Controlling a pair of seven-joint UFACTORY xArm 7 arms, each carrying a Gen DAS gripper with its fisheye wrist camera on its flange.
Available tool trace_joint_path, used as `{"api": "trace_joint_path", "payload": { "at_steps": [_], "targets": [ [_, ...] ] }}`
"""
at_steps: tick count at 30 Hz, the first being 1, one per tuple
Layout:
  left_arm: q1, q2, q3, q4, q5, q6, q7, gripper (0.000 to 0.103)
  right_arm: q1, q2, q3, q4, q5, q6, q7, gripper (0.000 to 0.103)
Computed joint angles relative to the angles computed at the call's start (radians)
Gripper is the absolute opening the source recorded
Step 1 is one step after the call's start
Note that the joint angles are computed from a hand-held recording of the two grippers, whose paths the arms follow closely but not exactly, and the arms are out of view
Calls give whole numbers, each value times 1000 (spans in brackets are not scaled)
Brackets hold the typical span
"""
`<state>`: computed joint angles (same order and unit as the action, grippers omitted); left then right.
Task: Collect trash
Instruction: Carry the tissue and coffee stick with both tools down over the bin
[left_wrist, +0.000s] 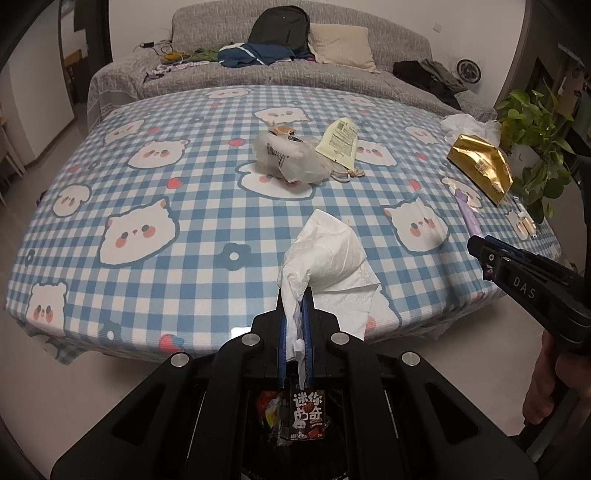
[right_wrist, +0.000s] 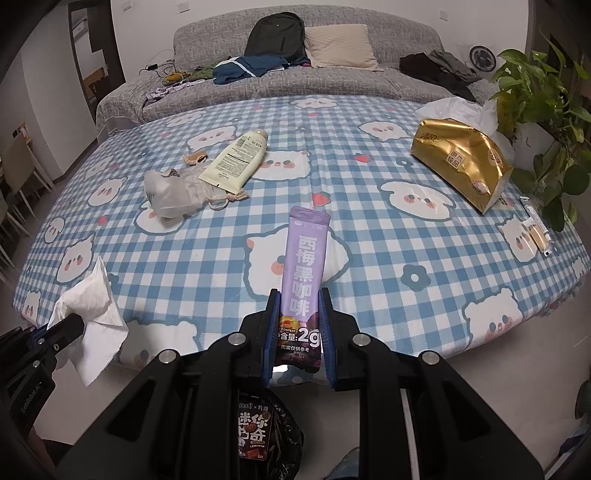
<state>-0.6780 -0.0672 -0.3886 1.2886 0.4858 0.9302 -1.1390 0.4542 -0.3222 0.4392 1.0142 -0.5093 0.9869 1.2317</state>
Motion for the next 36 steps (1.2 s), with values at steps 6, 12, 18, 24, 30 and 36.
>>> {"api": "trace_joint_path", "payload": {
  "at_steps": [6,12,18,24,30,36],
  "targets": [
    [-2,-33,-13,-29,-6,3,-17,6,14,-19,20,-4,3,18,14,20],
    [0,-57,-32,-51,-12,7,-35,6,23,-41,36,-11,10,34,21,20],
    [2,-82,-48,-75,-19,10,-49,6,32,-64,57,-22,18,52,36,20],
    [2,-125,-70,-126,-41,5,-69,6,43,-97,81,-51,35,77,48,20],
    [2,-159,-96,-164,-65,3,-95,6,51,-125,105,-67,50,95,72,20],
    [-1,-200,-124,-204,-84,-8,-126,6,66,-157,135,-86,67,107,98,20]
  ]
}}
